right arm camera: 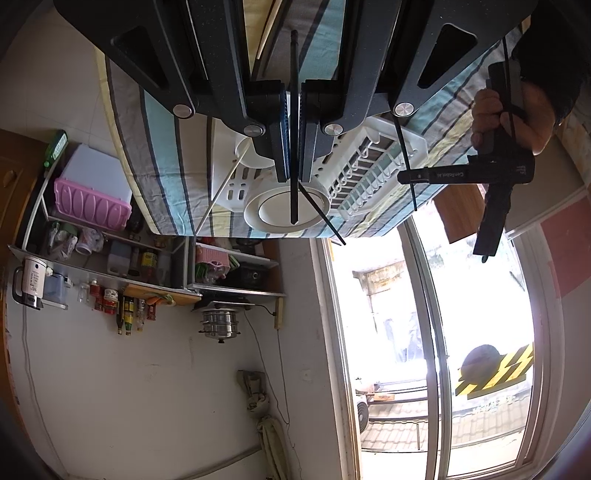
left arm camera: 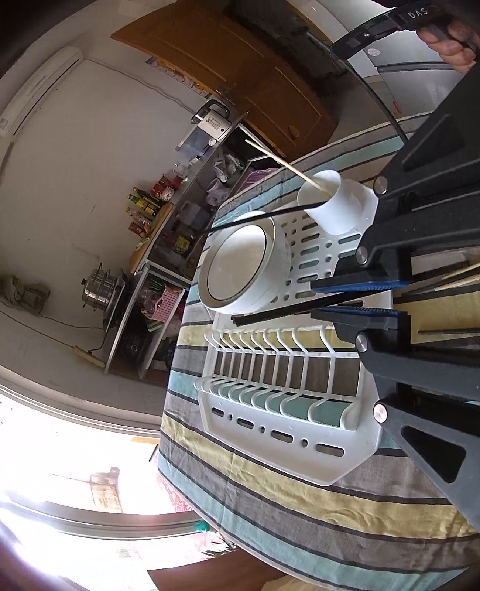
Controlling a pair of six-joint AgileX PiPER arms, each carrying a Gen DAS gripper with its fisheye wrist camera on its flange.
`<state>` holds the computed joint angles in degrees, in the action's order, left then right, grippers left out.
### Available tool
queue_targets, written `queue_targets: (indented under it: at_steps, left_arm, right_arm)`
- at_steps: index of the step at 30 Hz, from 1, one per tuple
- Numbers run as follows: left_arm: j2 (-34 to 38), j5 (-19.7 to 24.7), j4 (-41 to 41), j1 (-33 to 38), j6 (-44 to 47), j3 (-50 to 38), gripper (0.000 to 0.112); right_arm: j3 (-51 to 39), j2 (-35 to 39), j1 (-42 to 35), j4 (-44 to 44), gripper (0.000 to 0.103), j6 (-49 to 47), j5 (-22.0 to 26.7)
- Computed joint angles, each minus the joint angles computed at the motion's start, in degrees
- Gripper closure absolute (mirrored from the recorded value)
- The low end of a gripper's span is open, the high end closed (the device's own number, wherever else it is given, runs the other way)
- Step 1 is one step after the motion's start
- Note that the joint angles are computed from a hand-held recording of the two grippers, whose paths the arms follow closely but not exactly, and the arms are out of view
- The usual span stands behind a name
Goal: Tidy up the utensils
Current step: 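Lift both held chopsticks and carry them over the white cup, then lower both chopsticks tips-first into the white cup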
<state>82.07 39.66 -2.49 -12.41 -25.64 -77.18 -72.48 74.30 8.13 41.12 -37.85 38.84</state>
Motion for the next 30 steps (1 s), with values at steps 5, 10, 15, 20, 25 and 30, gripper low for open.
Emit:
queue_targets:
  at_steps: [5, 10, 15, 20, 25, 30]
  left_arm:
    - [-0.91, 3.1, 5.95, -4.9, -2.35, -5.37, 0.108]
    - [1.43, 6.25, 8.85, -8.2, -3.14, -12.55, 0.108]
    - [5.46, 9.53, 10.0, -10.79, -2.86, -22.15, 0.108]
    - [10.64, 12.92, 10.47, -12.18, -1.89, -33.39, 0.108]
    - [17.21, 14.94, 9.51, -11.96, -0.97, -43.59, 0.108]
    - [23.29, 15.41, 6.93, -11.21, 0.22, -49.18, 0.108]
  right_arm:
    - [-0.24, -0.71, -0.54, 0.22, 0.099, 0.02, 0.04]
    - [-2.68, -0.03, -1.7, 0.36, 0.099, 0.42, 0.43]
    - [-7.05, 2.06, -3.04, 0.19, 0.099, 1.45, 0.65]
    - [-12.28, 4.88, -4.19, 1.82, 0.099, 1.68, 0.42]
    - [-16.76, 8.21, -4.63, 3.38, 0.099, 2.83, -0.79]
    - [-18.81, 11.54, -4.04, 4.32, 0.099, 3.19, -3.17]
